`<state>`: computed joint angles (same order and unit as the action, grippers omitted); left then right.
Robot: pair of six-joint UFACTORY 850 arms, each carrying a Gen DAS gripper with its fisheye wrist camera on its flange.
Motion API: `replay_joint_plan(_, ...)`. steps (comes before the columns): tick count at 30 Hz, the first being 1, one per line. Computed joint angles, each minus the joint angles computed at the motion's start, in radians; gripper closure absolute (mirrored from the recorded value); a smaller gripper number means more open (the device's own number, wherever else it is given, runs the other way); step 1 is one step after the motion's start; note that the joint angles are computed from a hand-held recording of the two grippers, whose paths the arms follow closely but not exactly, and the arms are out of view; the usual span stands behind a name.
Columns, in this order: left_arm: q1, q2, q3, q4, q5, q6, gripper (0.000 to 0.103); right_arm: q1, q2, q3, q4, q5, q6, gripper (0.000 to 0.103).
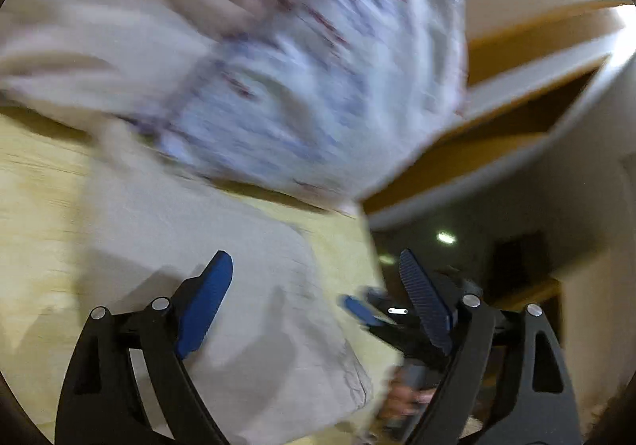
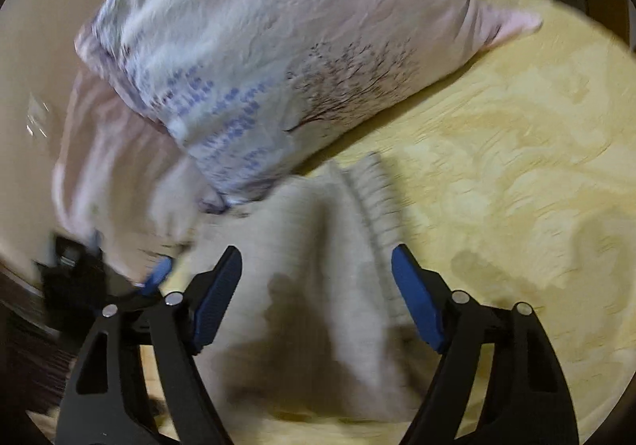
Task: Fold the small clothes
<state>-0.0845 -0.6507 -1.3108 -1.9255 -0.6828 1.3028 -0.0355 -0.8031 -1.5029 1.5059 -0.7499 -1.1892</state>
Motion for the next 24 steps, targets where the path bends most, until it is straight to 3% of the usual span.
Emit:
replay_joint_plan(3, 0.007, 0.014, 0.019, 0.053, 0.138, -0.059, 0.017, 0.002, -0.058, -0.082, -0.096, -0.095, 0.146, 0.038)
replay_joint_plan(7, 0.009, 0.01, 0.042, 0.113, 0.203, -0.132, 0.017, 0.012, -0.103, -0.145, -0.21, -0.141, 0.28, 0.04)
replay_joint_plan(11, 0.018, -0.007, 0.046, 0.204, 0.209, -0.201, 0.017, 0.032, -0.149, -0.208, -0.298, -0.166, 0.359, 0.051)
replay_joint_plan(18, 0.005, -0.034, 0.021, 0.313, 0.194, -0.296, 0.017, 0.063, -0.161, -0.221, -0.241, -0.087, 0.299, 0.083)
replay_joint_plan(24, 0.004, -0.027, 0.032, 0.256, 0.174, -0.242, 0.017, 0.079, -0.028, -0.092, -0.084, 0.103, -0.027, 0.091)
